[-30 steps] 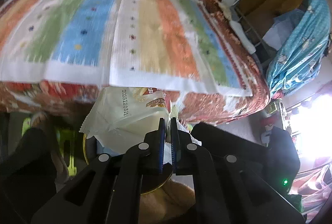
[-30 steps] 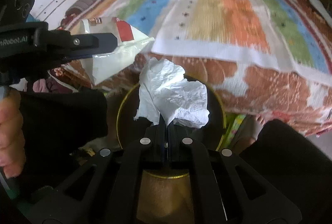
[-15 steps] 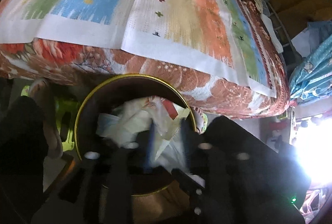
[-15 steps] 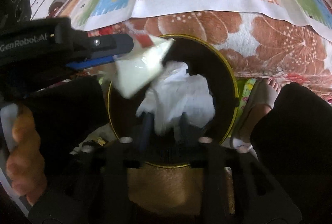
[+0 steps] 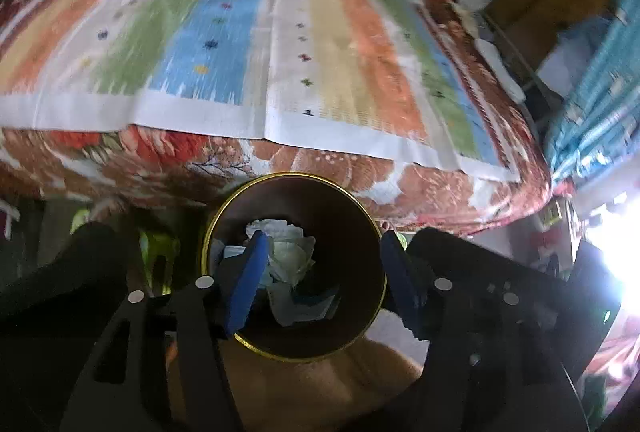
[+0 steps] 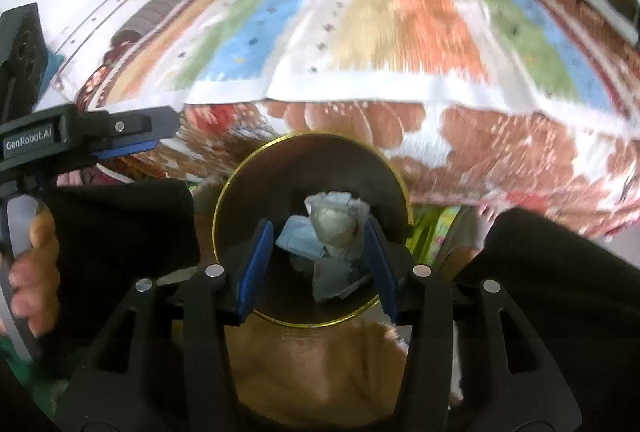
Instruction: Collect trash
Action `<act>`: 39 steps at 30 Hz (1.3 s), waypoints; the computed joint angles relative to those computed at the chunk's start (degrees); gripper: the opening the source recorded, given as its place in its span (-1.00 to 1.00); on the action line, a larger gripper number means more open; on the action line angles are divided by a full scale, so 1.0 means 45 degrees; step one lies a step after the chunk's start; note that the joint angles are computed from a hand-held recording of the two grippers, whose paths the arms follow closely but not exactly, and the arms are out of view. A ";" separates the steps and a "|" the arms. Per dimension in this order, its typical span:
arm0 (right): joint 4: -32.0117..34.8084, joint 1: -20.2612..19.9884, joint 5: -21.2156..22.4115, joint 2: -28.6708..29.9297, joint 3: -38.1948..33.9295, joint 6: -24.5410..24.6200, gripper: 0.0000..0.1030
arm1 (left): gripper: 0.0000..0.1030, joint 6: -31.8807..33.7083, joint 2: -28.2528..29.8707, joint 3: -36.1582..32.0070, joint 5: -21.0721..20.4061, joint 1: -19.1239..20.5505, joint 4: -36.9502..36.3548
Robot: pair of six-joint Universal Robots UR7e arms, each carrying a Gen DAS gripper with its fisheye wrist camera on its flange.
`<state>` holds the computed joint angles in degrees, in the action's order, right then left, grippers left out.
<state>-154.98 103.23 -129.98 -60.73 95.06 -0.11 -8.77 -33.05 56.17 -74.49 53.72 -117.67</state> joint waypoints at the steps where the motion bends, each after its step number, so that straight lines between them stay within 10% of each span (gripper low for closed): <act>1: -0.0358 0.0096 -0.0017 -0.0108 0.0229 -0.0220 -0.11 | 0.16 0.0396 -0.0416 0.0589 -0.0068 -0.0056 -0.0413; 9: -0.4029 0.0863 -0.0231 -0.0561 0.1873 -0.2306 0.81 | 0.86 0.2479 -0.2541 0.4103 0.0062 -0.0479 -0.3501; 18: -0.4896 0.1159 -0.0349 -0.0634 0.2431 -0.2920 0.83 | 0.89 0.3452 -0.3167 0.5627 0.1638 -0.0812 -0.4815; 39: -0.5067 0.0900 0.1020 -0.0956 0.2683 -0.2585 0.83 | 0.89 0.3138 -0.2926 0.5367 0.1456 -0.0820 -0.4141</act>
